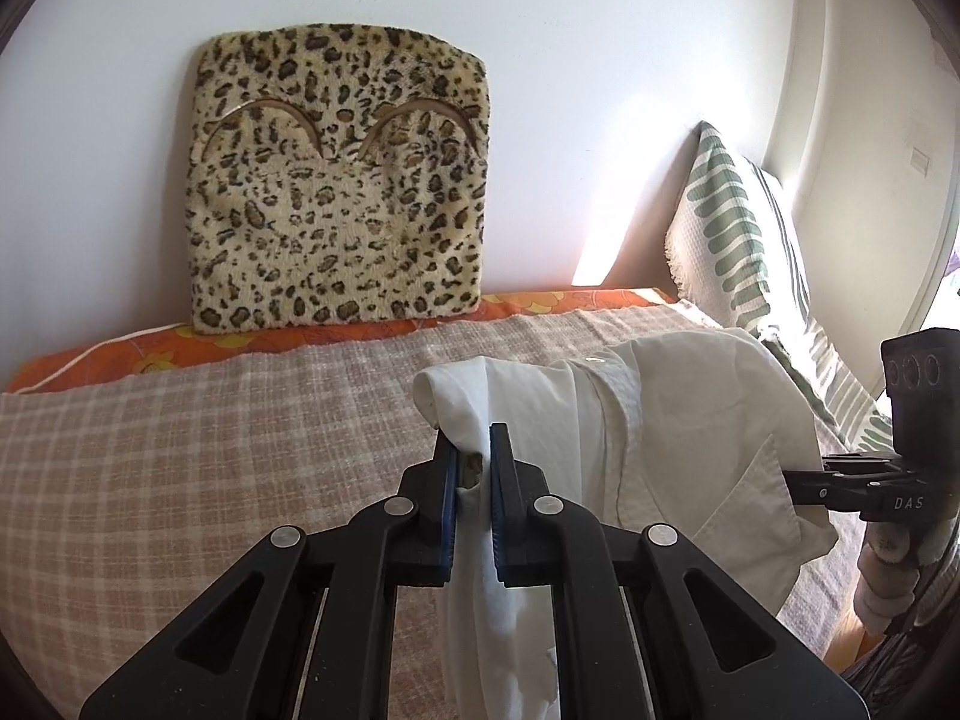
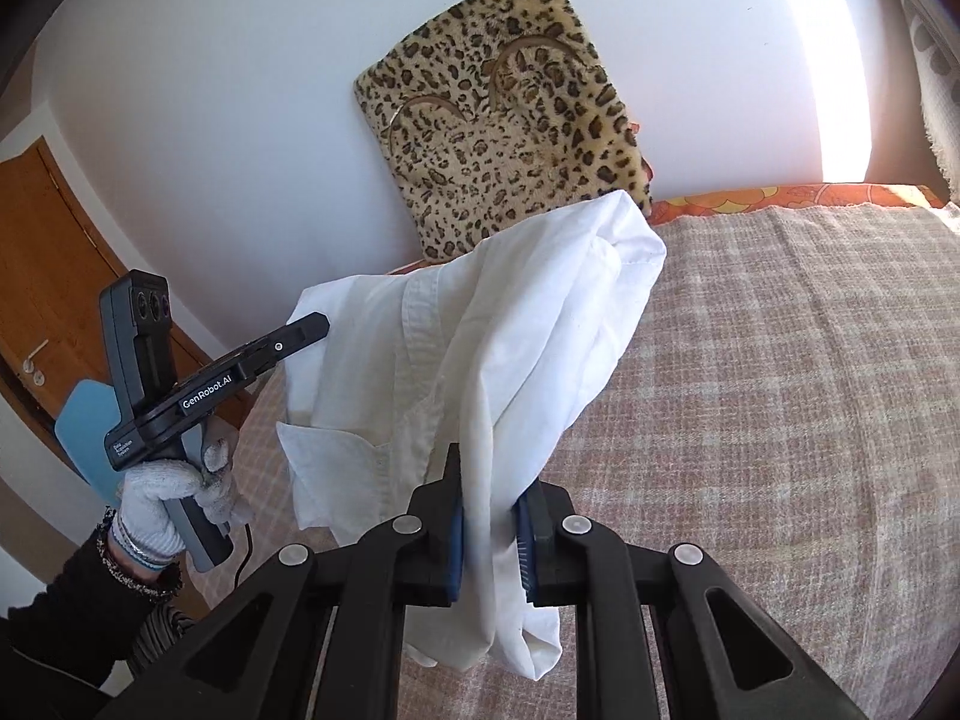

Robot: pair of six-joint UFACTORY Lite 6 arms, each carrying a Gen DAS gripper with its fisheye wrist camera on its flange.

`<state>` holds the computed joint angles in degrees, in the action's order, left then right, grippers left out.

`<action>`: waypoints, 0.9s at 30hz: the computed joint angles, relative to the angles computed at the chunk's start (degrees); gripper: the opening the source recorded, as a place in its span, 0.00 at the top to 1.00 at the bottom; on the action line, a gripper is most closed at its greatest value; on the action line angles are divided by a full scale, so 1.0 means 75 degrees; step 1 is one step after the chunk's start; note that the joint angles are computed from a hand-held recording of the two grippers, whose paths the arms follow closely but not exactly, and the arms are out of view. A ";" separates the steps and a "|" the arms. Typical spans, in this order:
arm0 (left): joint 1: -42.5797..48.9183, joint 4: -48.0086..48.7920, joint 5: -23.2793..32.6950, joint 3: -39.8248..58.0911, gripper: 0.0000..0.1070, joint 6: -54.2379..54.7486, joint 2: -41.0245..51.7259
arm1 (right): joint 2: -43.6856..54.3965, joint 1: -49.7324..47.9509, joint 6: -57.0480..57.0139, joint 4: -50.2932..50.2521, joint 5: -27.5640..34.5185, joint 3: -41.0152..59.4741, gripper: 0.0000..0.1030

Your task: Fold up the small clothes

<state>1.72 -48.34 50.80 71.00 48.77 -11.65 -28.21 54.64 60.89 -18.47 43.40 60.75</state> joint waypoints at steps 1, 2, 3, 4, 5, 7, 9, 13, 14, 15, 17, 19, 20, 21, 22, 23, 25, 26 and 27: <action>-0.0195 0.0000 -0.0113 0.0045 0.93 -0.0114 0.0060 | -0.0126 -0.0111 -0.0137 0.0059 0.0103 -0.0030 0.88; -0.0406 0.0011 -0.0248 0.0095 0.93 -0.0239 0.0138 | -0.0223 -0.0262 -0.0329 0.0154 0.0191 -0.0046 0.88; -0.0627 0.0051 -0.0382 0.0196 0.93 -0.0384 0.0262 | -0.0327 -0.0449 -0.0558 0.0271 0.0278 -0.0059 0.88; -0.0837 0.0070 -0.0506 0.0268 0.93 -0.0510 0.0365 | -0.0521 -0.0709 -0.0895 0.0463 0.0392 -0.0118 0.88; -0.1080 0.0134 -0.0653 0.0392 0.93 -0.0683 0.0509 | -0.0624 -0.1009 -0.1255 0.0684 0.0465 -0.0113 0.88; -0.1570 0.0275 -0.0934 0.0672 0.93 -0.1055 0.0799 | -0.0778 -0.1705 -0.2103 0.1126 0.0697 -0.0019 0.88; -0.2057 0.0433 -0.1222 0.1039 0.93 -0.1406 0.1164 | -0.0881 -0.2556 -0.3130 0.1676 0.0927 0.0112 0.88; -0.2975 0.0717 -0.1759 0.1808 0.93 -0.2096 0.1949 | -0.0855 -0.4521 -0.5336 0.2841 0.1491 0.0500 0.88; -0.3197 0.0830 -0.1890 0.2030 0.93 -0.2278 0.2167 | -0.0795 -0.5044 -0.5894 0.3145 0.1636 0.0617 0.88; -0.3405 0.0939 -0.2010 0.2246 0.93 -0.2469 0.2387 | -0.0729 -0.5574 -0.6467 0.3429 0.1808 0.0746 0.88; -0.3781 0.1147 -0.2199 0.2699 0.93 -0.2845 0.2838 | -0.0501 -0.6453 -0.7383 0.3779 0.2089 0.1044 0.88; -0.4152 0.1441 -0.2397 0.3172 0.93 -0.3282 0.3316 | -0.0220 -0.7237 -0.8146 0.3990 0.2290 0.1350 0.88; -0.4319 0.1610 -0.2456 0.3434 0.93 -0.3512 0.3563 | -0.0045 -0.7595 -0.8470 0.4056 0.2357 0.1516 0.88; -0.4474 0.1779 -0.2504 0.3688 0.93 -0.3733 0.3804 | 0.0135 -0.7919 -0.8748 0.4129 0.2402 0.1678 0.88; -0.4611 0.1954 -0.2516 0.3978 0.94 -0.3975 0.4067 | 0.0342 -0.8277 -0.9081 0.4245 0.2390 0.1805 0.88; -0.4722 0.2089 -0.2532 0.4233 0.94 -0.4187 0.4309 | 0.0530 -0.8589 -0.9357 0.4351 0.2376 0.1916 0.88; -0.4924 0.2417 -0.2581 0.4749 0.94 -0.4648 0.4806 | 0.0944 -0.9072 -0.9820 0.4470 0.2292 0.2125 0.88; -0.4996 0.2607 -0.2544 0.5077 0.94 -0.4871 0.5090 | 0.1125 -0.9230 -0.9973 0.4476 0.2233 0.2184 0.88; -0.5074 0.2872 -0.2526 0.5357 0.94 -0.5126 0.5330 | 0.1304 -0.9362 -1.0140 0.4468 0.2166 0.2215 0.88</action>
<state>-36.34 -26.81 31.85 111.18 10.32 28.32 -18.43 -15.57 -15.16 15.04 59.64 77.36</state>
